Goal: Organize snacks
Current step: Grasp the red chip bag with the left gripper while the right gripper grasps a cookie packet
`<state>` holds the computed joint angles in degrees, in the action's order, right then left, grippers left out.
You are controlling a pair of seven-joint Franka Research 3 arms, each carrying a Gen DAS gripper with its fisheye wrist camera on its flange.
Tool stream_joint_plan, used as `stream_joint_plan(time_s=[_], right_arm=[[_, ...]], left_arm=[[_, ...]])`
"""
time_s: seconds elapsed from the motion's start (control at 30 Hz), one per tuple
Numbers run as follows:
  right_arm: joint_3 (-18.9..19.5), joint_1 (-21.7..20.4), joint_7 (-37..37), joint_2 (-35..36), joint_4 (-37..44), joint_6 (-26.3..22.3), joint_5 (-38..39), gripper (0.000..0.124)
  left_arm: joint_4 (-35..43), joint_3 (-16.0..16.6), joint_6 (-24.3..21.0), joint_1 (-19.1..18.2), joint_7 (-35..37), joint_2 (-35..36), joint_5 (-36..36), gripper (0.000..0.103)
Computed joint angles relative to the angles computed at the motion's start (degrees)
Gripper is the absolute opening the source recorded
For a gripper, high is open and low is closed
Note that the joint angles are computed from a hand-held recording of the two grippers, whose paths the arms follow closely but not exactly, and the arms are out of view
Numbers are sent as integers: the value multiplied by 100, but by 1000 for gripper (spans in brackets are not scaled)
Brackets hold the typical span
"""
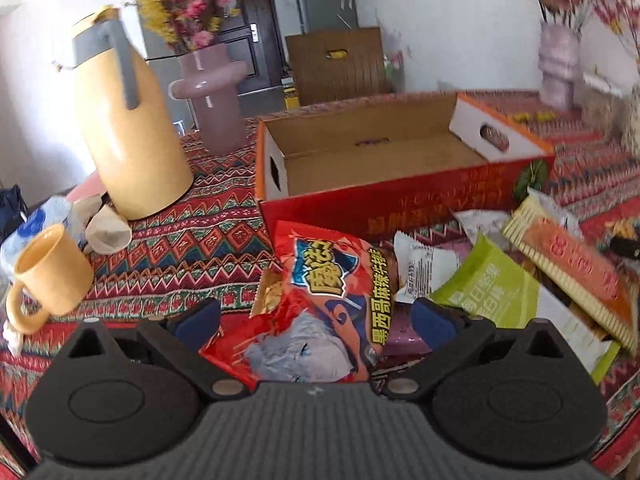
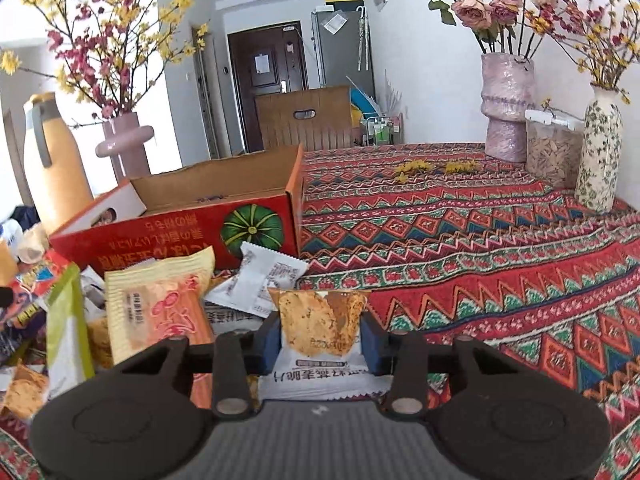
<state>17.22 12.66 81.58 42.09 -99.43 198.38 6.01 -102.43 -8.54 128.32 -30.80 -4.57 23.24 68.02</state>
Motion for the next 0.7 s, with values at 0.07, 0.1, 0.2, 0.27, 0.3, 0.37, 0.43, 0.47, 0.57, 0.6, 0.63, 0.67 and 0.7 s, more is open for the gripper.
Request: stream_joint_plan(time_s=[0.07, 0.1, 0.2, 0.27, 0.3, 0.37, 0.43, 0.47, 0.57, 0.6, 0.63, 0.67, 0.7], right_arm=[[75, -68, 30, 16, -31, 27, -37, 40], [100, -97, 50, 25, -27, 18, -52, 40], [136, -133, 98, 55, -5, 17, -80, 40], [146, -143, 124, 61, -10, 31, -94, 40], [137, -130, 139, 58, -18, 47, -86, 40], [124, -117, 171, 64, -12, 58, -79, 40], [107, -103, 194, 65, -8, 59, -76, 40], [97, -93, 205, 63, -8, 59, -72, 40], [92, -82, 226, 55, -18, 65, -79, 40], [97, -82, 233, 51, -24, 70, -85, 40], [110, -92, 239, 49, -29, 70, -101, 40], [116, -95, 245, 43, -41, 82, -110, 40], [123, -100, 253, 37, -50, 91, -121, 40]], left_arm=[[118, -4, -49, 12, 204, 106, -81, 103], [176, 0, -79, 11, 298, 158, -129, 103], [337, 36, -179, -14, 526, 322, -255, 102], [414, 67, -226, -54, 680, 404, -276, 93], [436, 84, -241, -79, 742, 434, -263, 87], [447, 104, -211, -97, 803, 453, -276, 82], [361, 129, -102, -109, 753, 401, -204, 66], [329, 132, -74, -110, 726, 375, -193, 66], [240, 151, 6, -129, 578, 313, -51, 60], [209, 156, 21, -136, 508, 291, 5, 59], [179, 154, 44, -135, 452, 265, 47, 59], [131, 154, 82, -133, 371, 230, 112, 59], [89, 153, 94, -137, 292, 196, 176, 59]])
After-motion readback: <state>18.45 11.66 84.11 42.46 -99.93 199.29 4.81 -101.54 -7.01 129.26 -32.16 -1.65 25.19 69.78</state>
